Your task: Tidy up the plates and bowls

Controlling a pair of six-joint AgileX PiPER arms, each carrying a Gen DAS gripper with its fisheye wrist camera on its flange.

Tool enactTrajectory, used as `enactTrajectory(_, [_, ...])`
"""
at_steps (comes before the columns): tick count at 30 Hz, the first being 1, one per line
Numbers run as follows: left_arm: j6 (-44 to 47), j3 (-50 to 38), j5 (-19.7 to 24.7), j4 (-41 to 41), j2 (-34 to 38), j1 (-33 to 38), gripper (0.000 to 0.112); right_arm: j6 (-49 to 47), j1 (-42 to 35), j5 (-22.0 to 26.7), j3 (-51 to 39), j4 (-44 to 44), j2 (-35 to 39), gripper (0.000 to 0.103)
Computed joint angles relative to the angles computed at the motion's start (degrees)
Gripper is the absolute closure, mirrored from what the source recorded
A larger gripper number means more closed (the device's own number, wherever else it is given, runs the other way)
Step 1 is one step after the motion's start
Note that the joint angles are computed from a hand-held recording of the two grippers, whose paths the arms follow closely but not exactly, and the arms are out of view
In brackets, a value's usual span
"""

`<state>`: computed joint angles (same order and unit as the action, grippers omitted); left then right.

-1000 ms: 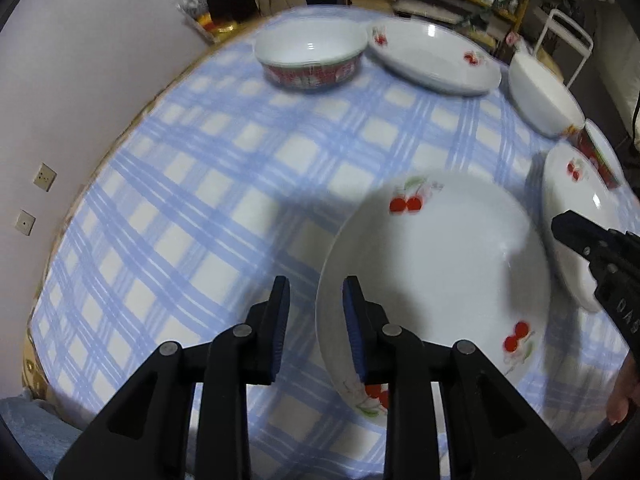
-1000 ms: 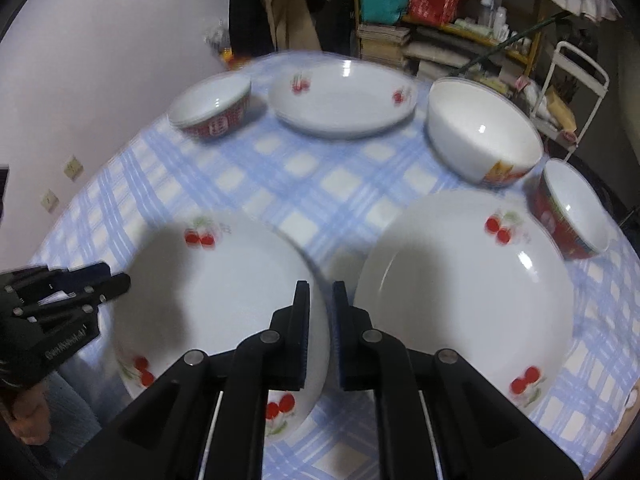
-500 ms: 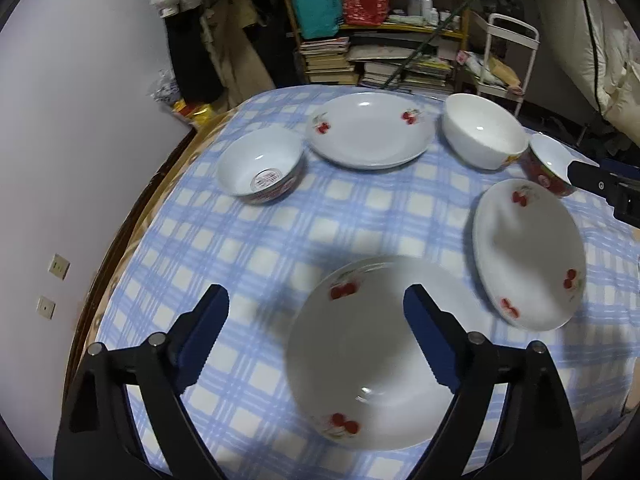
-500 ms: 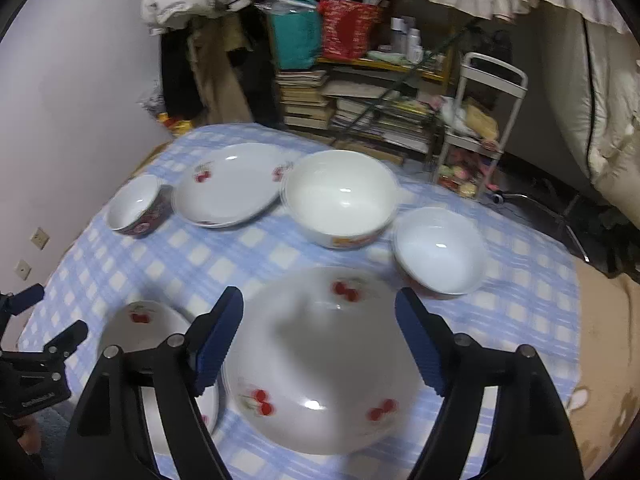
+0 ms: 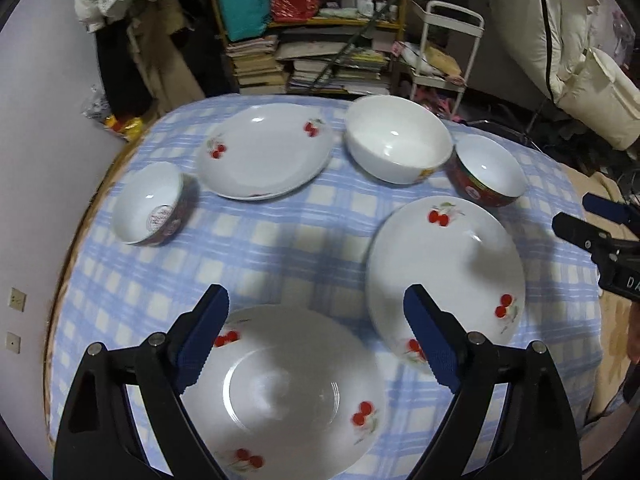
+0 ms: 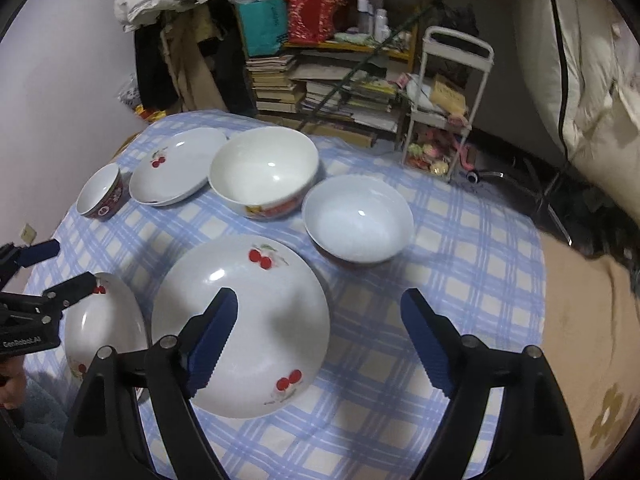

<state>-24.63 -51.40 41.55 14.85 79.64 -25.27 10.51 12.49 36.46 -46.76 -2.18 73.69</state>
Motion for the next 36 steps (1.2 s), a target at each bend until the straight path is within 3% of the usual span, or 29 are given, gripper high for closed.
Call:
enactTrajectory(16, [0.87, -3.01, -4.96, -4.69, 15.45, -2.63, 0.024, -13.14, -7.55, -5.06, 4.23, 10.99, 8.44, 0.016])
enactTrajectory(23, [3.49, -3.37, -6.58, -9.06, 19.09, -1.75, 0.027, -15.48, -7.83, -5.42, 4.27, 12.75, 12.67, 0.026])
enactTrajectory(26, [6.04, -3.66, -6.87, -12.07, 20.23, -0.89, 0.048, -15.95, -7.2, -4.64, 3.8, 12.74, 14.61, 0.037])
enactTrajectory(27, [7.38, -3.67, -7.07, -13.53, 20.59, -0.49, 0.071, -15.6, -6.82, -4.59, 3.58, 11.91, 15.17, 0.048])
enactTrajectory(28, [8.39, -3.84, -6.81, -14.89, 21.05, -0.08, 0.08, -15.13, -6.58, -4.52, 3.38, 11.29, 15.47, 0.058])
enactTrajectory(36, [12.24, -2.15, -8.8, -20.28, 21.34, 1.35, 0.085, -20.95, -7.13, -1.82, 1.7, 18.68, 18.3, 0.08])
